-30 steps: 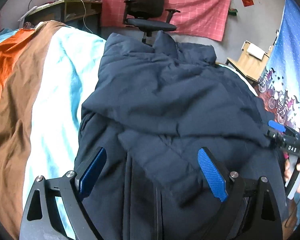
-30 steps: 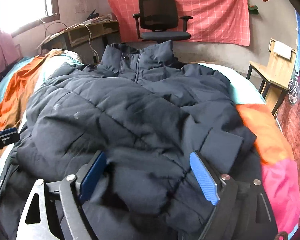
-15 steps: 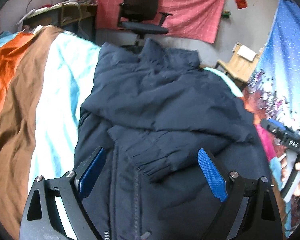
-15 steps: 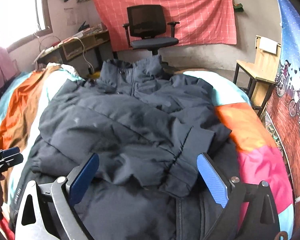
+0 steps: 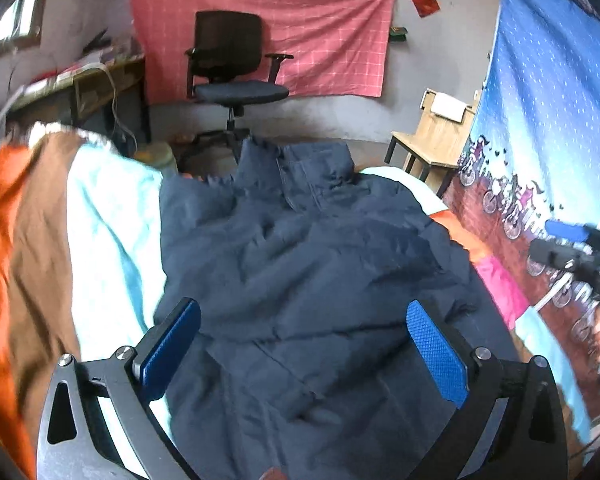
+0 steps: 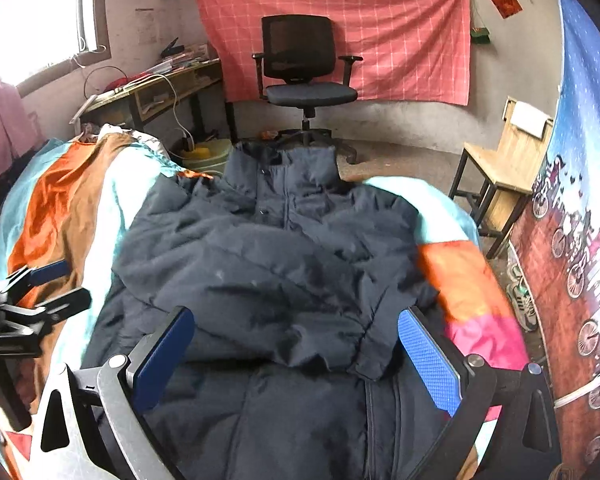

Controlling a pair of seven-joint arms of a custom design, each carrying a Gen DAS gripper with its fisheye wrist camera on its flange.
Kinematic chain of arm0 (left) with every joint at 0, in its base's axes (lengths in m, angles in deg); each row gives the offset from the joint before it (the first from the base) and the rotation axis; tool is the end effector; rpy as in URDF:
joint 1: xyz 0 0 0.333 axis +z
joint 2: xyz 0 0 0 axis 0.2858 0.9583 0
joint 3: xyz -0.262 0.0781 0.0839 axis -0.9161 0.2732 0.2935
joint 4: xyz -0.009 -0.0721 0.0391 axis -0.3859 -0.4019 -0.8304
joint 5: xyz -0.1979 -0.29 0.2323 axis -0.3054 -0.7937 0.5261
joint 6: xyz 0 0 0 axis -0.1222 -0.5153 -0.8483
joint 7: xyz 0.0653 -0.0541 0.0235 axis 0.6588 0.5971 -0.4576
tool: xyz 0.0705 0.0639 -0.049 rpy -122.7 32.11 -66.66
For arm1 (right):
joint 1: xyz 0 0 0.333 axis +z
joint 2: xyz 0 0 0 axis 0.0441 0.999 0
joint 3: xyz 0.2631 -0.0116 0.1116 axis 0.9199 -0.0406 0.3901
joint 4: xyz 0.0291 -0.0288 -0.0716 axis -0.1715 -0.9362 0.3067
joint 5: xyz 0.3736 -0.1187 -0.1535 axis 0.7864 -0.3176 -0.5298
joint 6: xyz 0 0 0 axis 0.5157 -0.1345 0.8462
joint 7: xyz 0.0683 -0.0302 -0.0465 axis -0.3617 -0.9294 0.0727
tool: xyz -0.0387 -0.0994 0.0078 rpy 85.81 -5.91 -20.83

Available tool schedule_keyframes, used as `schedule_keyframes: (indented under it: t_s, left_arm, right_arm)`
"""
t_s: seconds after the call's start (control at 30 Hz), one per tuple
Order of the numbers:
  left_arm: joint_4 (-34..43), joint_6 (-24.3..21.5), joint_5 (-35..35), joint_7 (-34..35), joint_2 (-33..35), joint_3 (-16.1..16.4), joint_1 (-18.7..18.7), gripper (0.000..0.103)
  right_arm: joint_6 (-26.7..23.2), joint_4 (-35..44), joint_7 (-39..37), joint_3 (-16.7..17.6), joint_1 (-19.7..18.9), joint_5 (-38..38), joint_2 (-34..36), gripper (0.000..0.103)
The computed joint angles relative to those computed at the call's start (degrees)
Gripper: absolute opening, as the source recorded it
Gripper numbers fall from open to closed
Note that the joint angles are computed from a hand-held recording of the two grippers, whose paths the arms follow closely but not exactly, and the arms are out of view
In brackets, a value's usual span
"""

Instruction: Fold large clothes

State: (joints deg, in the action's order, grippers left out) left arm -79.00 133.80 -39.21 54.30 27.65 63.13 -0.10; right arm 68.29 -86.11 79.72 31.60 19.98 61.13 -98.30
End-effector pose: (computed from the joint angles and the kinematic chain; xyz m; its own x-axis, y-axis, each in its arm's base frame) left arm 0.3988 -0.0824 0.5066 -0.3255 -0.9305 0.1678 -0.6713 0.1025 -0.7341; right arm 0.4057 0.2458 0.5122 0.2179 -0.9751 -0.0413 -0.6978 -0.1261 -0.7051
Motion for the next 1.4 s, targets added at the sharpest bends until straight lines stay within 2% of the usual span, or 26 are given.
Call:
schedule_keyframes:
  t_s: [0.13,0.2,0.33,0.4,0.47,0.57,0.7,0.77,0.9,0.97,1.03,1.1,1.2,1.27,1.4]
  left_arm:
    - [5.2,-1.5,2.7,3.0,3.9,0.4,2.0,0.101]
    - [7.4,-1.5,3.5,4.1,6.2,0.2,2.9,0.101]
    - [14.1,-3.3,4.2,2.6,12.8,-1.3,5.5,0.101]
    - [16.5,-3.9,3.4,0.1,15.1,-1.8,6.8,0.101]
    - [19.1,-4.9,0.1,0.7,17.7,-0.1,5.9,0.101]
    - [22.5,-5.0,-0.7,0.0,21.5,-1.2,7.7,0.101]
    - [27.4,-2.8,2.9,-2.5,28.1,-4.4,11.1,0.101]
    - [30.3,-2.1,5.7,-5.1,32.0,-6.0,12.5,0.101]
    - [38.0,-2.2,4.2,-7.0,40.7,-7.1,12.9,0.101]
    - [42.7,-2.9,4.7,-9.1,45.2,-8.0,13.5,0.101]
    - [48.2,-3.7,8.1,-13.3,50.2,-8.8,14.0,0.101]
    - [54.0,-5.0,14.1,-20.0,55.4,-8.8,13.6,0.101]
    - [62.6,-8.5,21.2,-29.1,62.4,-8.1,12.4,0.101]
    - [68.9,-11.7,22.5,-32.1,67.2,-8.3,12.3,0.101]
    - [75.9,-13.6,26.3,-35.8,72.6,-7.8,11.6,0.100]
  right_arm:
    - [-7.9,6.9,1.5,1.7,-0.7,-1.2,1.7,0.103]
    - [-11.8,10.7,0.4,0.8,0.5,-0.5,3.4,0.103]
    - [-21.3,20.1,-0.8,1.0,0.6,-2.4,8.3,0.103]
    - [-23.4,23.2,0.1,0.8,0.8,-3.0,10.2,0.103]
    - [-21.2,23.7,0.1,-1.0,1.9,0.0,10.8,0.103]
    - [-18.8,24.3,-0.5,-2.7,2.4,3.2,12.7,0.103]
    - [-14.8,27.1,-1.5,-3.6,1.3,2.5,18.5,0.103]
    - [-10.5,28.1,-1.6,-4.2,0.5,0.7,22.2,0.103]
    - [-5.2,31.9,-1.3,-5.7,-0.7,-3.9,30.3,0.103]
    - [-2.2,34.5,-4.2,-6.9,-1.1,-0.1,34.9,0.103]
    - [0.2,37.0,-7.5,-7.6,-1.8,5.3,38.8,0.103]
    - [0.6,41.8,-12.7,-7.2,-3.3,12.2,44.1,0.103]
    - [-1.1,49.8,-16.2,-7.2,-4.6,16.9,51.3,0.103]
    - [-2.2,54.8,-18.5,-6.6,-5.7,19.7,55.3,0.103]
    - [-2.9,66.1,-22.5,-5.1,-7.4,24.5,64.3,0.102]
